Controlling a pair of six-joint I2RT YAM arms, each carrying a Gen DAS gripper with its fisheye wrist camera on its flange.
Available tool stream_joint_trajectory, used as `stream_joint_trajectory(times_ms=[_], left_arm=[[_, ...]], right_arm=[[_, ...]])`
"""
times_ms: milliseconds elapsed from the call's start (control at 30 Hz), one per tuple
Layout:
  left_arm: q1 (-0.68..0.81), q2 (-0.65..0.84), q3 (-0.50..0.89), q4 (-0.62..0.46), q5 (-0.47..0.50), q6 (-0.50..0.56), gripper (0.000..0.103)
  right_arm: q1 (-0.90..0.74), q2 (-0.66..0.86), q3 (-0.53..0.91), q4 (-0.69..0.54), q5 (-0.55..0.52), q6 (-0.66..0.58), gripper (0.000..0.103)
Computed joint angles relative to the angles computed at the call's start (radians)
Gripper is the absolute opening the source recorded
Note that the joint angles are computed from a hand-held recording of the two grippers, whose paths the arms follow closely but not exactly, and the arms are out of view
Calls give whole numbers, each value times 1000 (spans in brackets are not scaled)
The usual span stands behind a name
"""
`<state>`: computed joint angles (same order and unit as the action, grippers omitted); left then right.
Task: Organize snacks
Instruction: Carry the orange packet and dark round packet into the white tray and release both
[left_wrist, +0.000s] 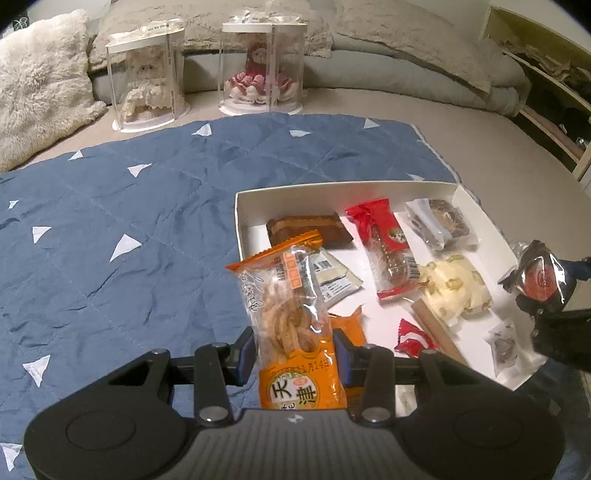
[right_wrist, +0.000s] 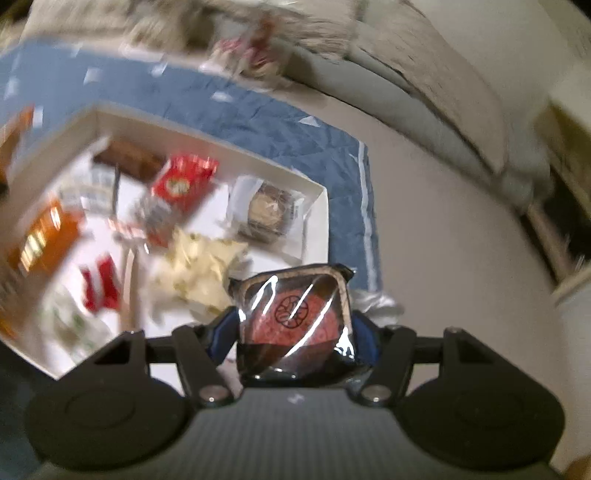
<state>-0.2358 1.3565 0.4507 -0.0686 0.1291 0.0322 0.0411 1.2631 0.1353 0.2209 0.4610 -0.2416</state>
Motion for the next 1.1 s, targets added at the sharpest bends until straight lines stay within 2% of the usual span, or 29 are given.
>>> stream_joint_trajectory(times_ms=[100, 200, 300, 400, 500, 600, 633, 667, 700, 767, 933, 1000, 1100], left_arm=[[-2, 29, 5, 15, -5, 6, 44], [-15, 56, 12, 29, -11, 2, 44], [-26, 82, 19, 38, -5, -8, 44], [-39, 109, 24, 48, -8, -28, 45], [-35, 131, 29, 54, 2, -50, 50], [-24, 133, 39, 32, 28, -57, 56], [-21, 128, 39, 29, 37, -61, 60], [-19, 123, 40, 24, 45, -63, 64], [-21, 114, 38, 21, 47, -66, 66], [-38, 91, 33, 12, 19, -72, 75], [-39, 39, 29, -35, 18, -61, 81], [-31, 9, 22, -57, 31, -65, 82], [-27, -29, 15, -90, 41, -70, 82]], right_arm=[[80, 185, 23, 82, 127, -31, 70], [114, 236, 59, 8, 98, 4, 70], [118, 175, 89, -104, -11, 72, 70], [21, 99, 134, -222, -188, 185, 70], [-67, 65, 153, -248, -304, 250, 71], [-108, 21, 127, -227, -310, 277, 73], [-121, 17, 116, -208, -303, 280, 79], [-136, 6, 107, -197, -299, 283, 89], [-148, -6, 100, -197, -299, 285, 92], [-180, -28, 92, -202, -319, 278, 94], [-223, -128, 73, -289, -352, 253, 94], [-240, -139, 65, -286, -368, 243, 95], [-250, -231, 56, -358, -389, 255, 96]])
